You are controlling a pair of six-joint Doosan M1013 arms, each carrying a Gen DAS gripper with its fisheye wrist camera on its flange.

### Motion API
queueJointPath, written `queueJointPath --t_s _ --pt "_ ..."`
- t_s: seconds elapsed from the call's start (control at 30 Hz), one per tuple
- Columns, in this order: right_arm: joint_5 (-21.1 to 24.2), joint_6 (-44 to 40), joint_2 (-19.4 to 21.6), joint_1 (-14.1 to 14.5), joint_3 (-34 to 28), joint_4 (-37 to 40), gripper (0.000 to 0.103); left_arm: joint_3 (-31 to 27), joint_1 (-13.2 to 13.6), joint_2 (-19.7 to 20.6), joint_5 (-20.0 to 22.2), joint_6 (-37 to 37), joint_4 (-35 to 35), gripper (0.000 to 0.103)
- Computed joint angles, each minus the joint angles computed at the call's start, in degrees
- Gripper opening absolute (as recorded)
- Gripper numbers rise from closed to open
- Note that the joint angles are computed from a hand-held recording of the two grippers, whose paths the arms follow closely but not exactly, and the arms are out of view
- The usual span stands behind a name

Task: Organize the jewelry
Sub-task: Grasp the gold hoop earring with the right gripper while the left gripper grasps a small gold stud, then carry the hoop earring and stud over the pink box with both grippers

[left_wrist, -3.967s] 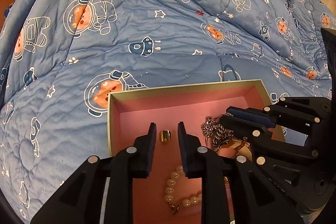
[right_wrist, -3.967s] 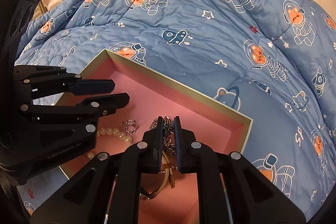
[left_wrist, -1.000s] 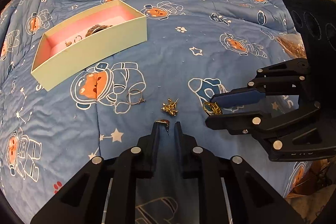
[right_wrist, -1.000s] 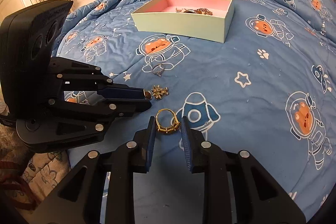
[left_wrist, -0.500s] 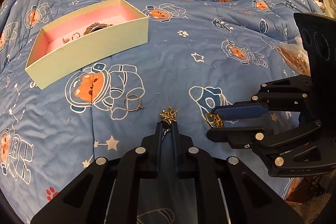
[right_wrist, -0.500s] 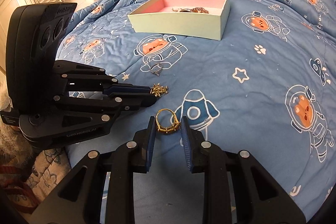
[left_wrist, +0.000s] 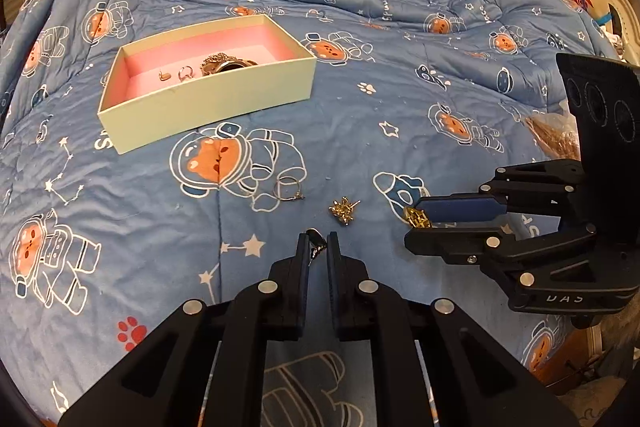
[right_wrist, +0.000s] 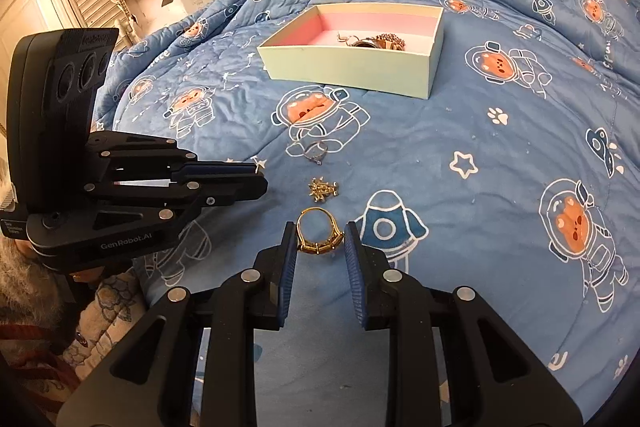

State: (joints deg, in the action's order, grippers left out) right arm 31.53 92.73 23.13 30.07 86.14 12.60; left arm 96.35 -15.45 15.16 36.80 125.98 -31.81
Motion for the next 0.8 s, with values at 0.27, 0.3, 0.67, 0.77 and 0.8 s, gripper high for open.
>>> queueJointPath --t_s 0.27,0.3,0.67,0.77,0.8 --pt "-1.4 -0.6 -0.2 0.8 -1.6 -0.9 0.025 0.8 0.7 -2.0 -2.7 -2.6 0.5 0.008" --pt "-1.5 -1.1 -0.2 0.8 -1.9 -0.7 0.025 0.8 0.9 -2.2 -2.9 -2.4 0.3 0.008" --pt "-1.9 -3.3 0.3 0.6 -5.6 0.0 0.025 -1.0 2.0 -2.8 -4.6 -1.9 -0.7 0.009" --pt "-1.7 -3.2 0.7 0.6 -7.0 -2.0 0.025 -1.7 2.0 -2.8 -5.2 -2.1 -0.2 0.009" --pt "-1.7 -2.9 0.8 0.6 -7.4 -2.8 0.025 -2.0 2.0 -2.7 -5.3 -2.3 0.2 0.009"
